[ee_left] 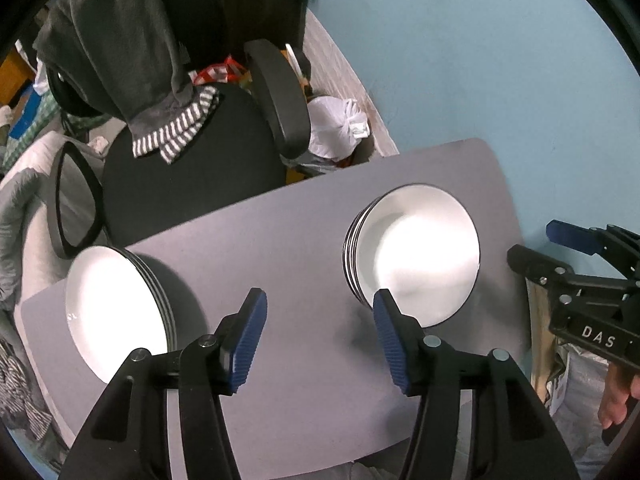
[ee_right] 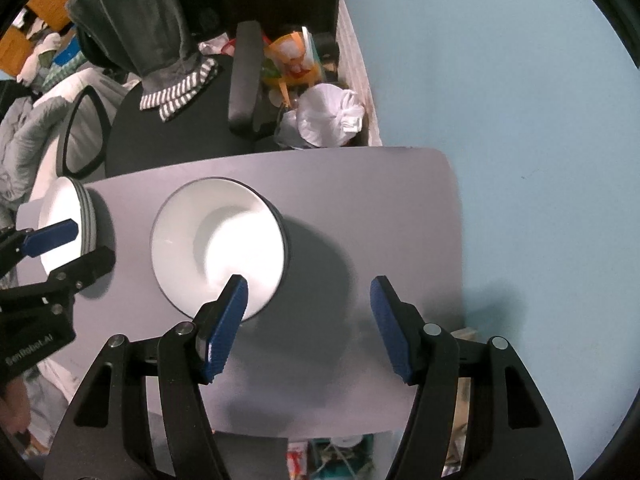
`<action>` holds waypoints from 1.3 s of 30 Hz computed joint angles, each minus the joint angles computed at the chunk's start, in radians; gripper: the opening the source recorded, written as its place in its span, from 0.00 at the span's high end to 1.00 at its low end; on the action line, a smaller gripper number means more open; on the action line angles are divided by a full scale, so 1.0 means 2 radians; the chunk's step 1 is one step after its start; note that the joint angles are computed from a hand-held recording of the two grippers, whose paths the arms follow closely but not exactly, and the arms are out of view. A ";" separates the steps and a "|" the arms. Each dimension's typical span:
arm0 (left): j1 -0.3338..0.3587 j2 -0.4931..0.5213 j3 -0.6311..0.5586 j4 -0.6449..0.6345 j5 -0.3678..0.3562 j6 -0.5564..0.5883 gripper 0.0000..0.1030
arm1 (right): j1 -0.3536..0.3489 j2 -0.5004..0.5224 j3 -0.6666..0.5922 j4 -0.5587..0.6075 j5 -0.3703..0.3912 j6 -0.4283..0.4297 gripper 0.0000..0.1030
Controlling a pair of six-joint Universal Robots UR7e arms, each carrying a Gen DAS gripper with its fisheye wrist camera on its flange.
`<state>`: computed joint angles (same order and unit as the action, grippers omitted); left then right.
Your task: Organize plates and bowls
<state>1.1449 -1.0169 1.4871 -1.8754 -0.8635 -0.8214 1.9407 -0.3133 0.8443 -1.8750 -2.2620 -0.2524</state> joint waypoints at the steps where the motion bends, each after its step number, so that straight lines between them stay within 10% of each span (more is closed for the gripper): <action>1: 0.003 0.000 0.003 -0.007 -0.007 0.001 0.45 | -0.001 0.000 0.001 0.000 0.000 -0.001 0.39; 39: 0.062 0.047 -0.012 -0.084 -0.092 -0.009 0.37 | -0.046 0.067 -0.074 0.047 0.064 0.017 0.39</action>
